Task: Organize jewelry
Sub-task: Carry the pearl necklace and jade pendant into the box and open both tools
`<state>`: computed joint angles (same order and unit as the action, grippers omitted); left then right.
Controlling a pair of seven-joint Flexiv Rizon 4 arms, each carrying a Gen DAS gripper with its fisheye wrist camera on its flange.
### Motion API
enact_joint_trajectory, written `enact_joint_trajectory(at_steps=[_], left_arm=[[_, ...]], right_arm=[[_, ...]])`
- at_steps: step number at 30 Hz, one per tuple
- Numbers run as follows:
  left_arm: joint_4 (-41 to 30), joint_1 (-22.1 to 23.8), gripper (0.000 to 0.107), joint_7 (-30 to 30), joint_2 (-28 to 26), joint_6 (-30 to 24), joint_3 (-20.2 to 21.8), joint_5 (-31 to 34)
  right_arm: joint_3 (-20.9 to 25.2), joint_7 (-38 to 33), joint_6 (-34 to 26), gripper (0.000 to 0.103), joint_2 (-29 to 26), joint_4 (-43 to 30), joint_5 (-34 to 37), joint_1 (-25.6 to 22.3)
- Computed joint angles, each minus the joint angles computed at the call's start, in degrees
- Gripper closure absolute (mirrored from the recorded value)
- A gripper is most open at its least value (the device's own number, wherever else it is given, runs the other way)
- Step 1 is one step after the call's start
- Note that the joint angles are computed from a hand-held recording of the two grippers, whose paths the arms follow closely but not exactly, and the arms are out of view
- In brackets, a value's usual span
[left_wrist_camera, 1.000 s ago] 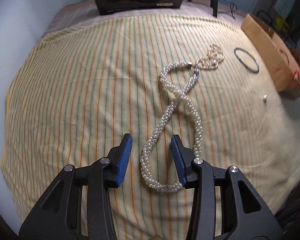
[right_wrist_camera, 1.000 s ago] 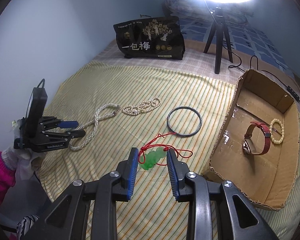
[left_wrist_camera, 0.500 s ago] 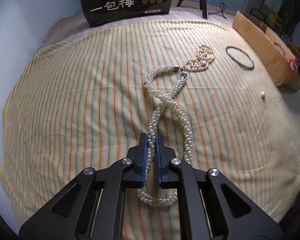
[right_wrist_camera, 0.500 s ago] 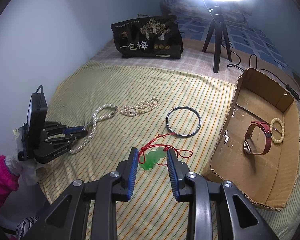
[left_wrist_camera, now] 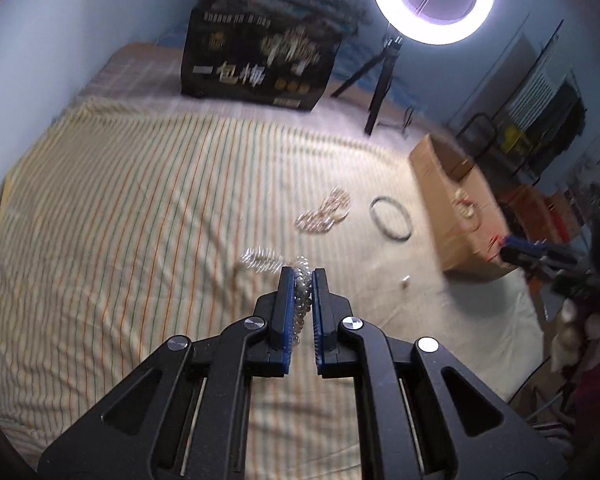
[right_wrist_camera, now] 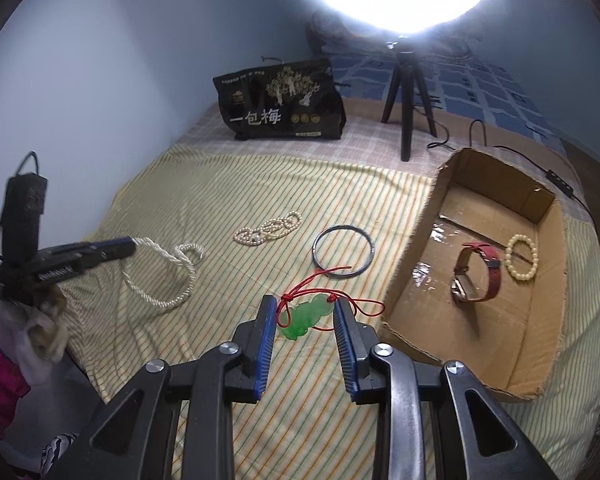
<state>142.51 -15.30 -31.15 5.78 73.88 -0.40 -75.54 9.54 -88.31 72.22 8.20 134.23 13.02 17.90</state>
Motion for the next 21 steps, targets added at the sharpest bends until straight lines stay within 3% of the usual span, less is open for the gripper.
enact_joint_trajectory(at_steps=[6, 21], left_arm=[[-0.44, -1.21, 0.101, -1.09, 3.93, -0.08, 0.22, -1.09], [-5.16, -4.34, 0.101, -2.95, 5.57, -2.05, -0.56, -1.56]], right_arm=[[-0.54, 0.81, -0.08, 0.074, 3.09, 1.69, -0.29, -0.83], [-4.16, 0.68, -1.33, 0.074, 10.76, 5.38, -0.68, -3.02]])
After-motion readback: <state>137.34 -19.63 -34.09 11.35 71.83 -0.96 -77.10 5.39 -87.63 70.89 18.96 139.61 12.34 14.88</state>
